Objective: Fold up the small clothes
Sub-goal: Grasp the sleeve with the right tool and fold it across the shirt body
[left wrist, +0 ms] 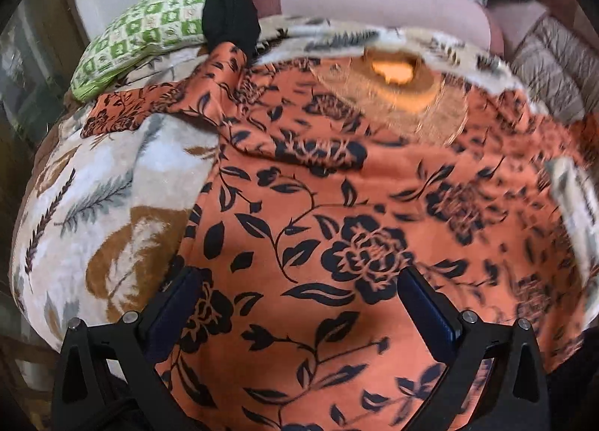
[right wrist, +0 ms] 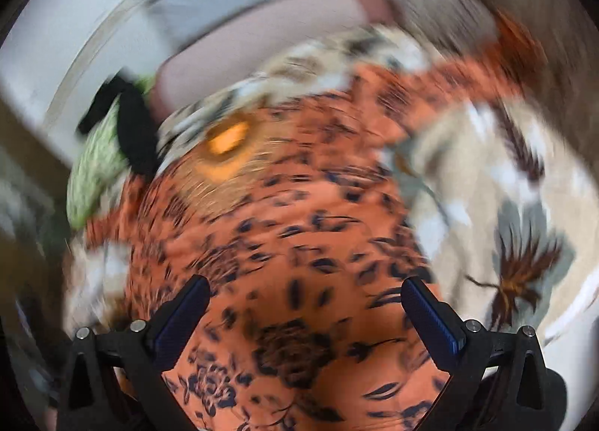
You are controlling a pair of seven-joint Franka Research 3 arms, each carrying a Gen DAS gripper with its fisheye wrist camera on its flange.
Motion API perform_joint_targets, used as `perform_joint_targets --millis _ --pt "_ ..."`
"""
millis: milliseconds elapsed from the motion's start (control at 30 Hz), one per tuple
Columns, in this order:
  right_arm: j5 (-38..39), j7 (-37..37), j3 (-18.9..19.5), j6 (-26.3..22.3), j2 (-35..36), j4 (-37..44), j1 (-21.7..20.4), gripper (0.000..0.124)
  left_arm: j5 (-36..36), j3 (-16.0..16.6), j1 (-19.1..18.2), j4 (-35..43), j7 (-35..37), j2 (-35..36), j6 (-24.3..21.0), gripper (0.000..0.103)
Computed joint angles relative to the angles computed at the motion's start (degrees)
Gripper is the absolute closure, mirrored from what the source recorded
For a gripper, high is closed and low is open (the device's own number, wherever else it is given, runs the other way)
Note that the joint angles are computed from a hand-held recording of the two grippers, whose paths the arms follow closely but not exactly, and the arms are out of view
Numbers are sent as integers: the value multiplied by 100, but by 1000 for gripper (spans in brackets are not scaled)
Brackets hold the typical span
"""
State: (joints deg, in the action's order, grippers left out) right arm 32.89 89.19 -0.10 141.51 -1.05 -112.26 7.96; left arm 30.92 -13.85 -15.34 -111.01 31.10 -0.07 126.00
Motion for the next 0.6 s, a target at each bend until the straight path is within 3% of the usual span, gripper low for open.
perform_joint_targets --millis 100,200,233,267,400,500,600 --pt "1448 -262 -275 28 593 438 -379 21 103 -6 -27 138 164 213 -110 0" --pt "2985 -358 -291 25 1539 1293 -992 25 -3 33 -27 173 431 394 -152 0" --pt "3083 -268 -395 56 1770 1539 -997 28 -120 113 -53 131 556 430 -102 0" --pt "2822 49 -305 230 2162 1985 -1202 33 -263 102 60 -102 565 317 266 0" --pt "1664 1082 -617 851 2936 2959 -1160 40 -719 197 250 -678 676 4 1146 0" --pt "-753 2044 -1642 899 3412 3741 -414 40 -352 134 231 -725 515 -1 1201 0" --pt "-2554 2453 -2447 998 3652 4083 243 40 -139 115 227 -848 257 -77 1340 0"
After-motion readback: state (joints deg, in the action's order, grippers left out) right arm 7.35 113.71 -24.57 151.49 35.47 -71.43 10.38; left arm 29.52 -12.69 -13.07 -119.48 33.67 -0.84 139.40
